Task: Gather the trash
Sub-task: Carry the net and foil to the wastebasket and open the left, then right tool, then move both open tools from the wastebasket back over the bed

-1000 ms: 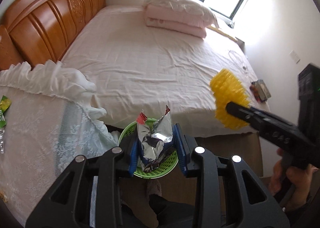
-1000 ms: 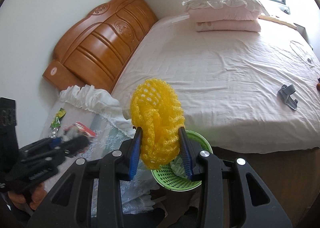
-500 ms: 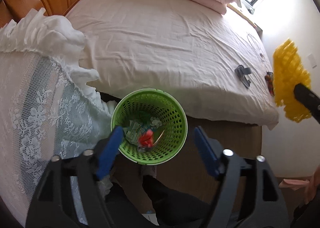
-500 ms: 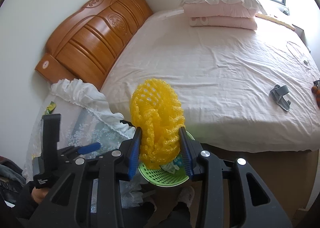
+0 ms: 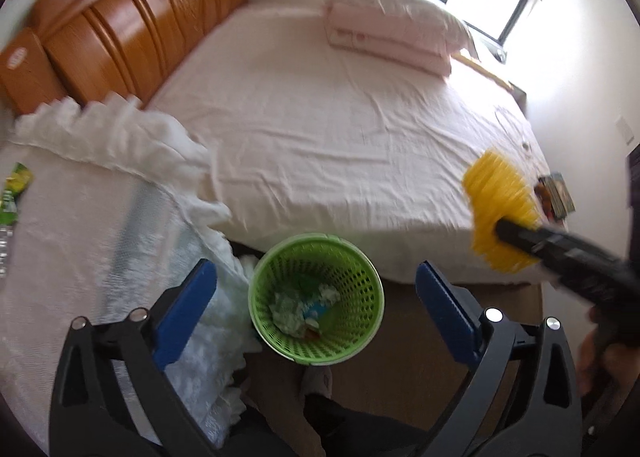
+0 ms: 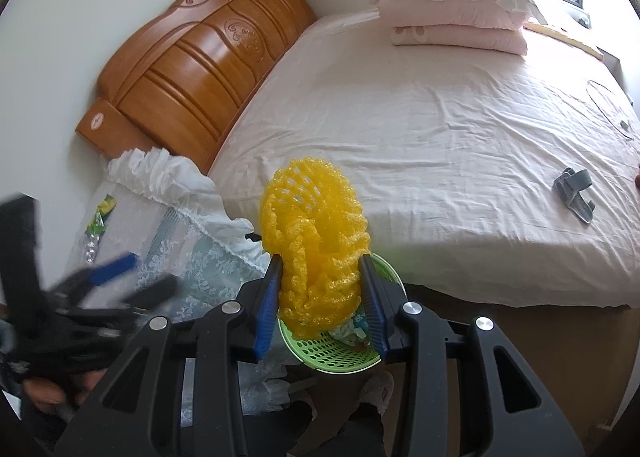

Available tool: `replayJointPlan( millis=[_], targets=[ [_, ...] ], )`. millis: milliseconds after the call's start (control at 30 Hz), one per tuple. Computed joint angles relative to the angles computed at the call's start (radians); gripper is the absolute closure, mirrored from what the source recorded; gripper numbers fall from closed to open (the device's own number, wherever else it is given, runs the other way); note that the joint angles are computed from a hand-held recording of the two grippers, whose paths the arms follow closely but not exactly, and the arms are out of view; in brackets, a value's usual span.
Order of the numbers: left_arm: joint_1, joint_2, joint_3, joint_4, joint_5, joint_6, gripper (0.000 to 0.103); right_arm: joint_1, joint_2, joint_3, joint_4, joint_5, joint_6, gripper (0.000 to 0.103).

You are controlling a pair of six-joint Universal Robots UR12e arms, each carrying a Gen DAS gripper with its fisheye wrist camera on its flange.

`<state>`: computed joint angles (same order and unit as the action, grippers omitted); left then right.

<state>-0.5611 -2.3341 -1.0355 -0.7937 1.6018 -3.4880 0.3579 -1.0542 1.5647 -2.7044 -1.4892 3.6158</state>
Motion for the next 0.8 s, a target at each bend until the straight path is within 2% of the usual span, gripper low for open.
replayJointPlan(
  millis=[67, 167, 233, 367, 433, 633, 800],
  targets=[
    [0.002, 0.018, -0.021, 0.019, 0.021, -0.007, 0.008, 0.002, 0.015, -0.008, 0.006, 0.021, -0.002, 0.063],
    [0.008, 0.053, -0.068, 0.056, 0.046, -0.038, 0.008, 0.008, 0.040, -0.024, 0.025, 0.042, -0.006, 0.057],
    [0.013, 0.068, -0.091, 0.069, 0.053, -0.053, 0.008, 0.012, 0.059, -0.038, 0.043, 0.058, -0.004, 0.041],
    [0.020, 0.094, -0.133, 0.084, 0.071, -0.077, 0.008, 0.026, 0.083, -0.062, 0.087, 0.072, -0.011, 0.022],
    [0.023, 0.103, -0.149, 0.091, 0.078, -0.086, 0.008, 0.035, 0.090, -0.074, 0.111, 0.056, -0.012, 0.010],
    [0.030, 0.119, -0.178, 0.102, 0.077, -0.109, 0.008, 0.048, 0.094, -0.098, 0.147, 0.041, -0.009, 0.003],
    [0.037, 0.131, -0.203, 0.122, 0.073, -0.124, 0.008, 0.052, 0.081, -0.095, 0.153, 0.014, 0.006, 0.003]
  ],
)
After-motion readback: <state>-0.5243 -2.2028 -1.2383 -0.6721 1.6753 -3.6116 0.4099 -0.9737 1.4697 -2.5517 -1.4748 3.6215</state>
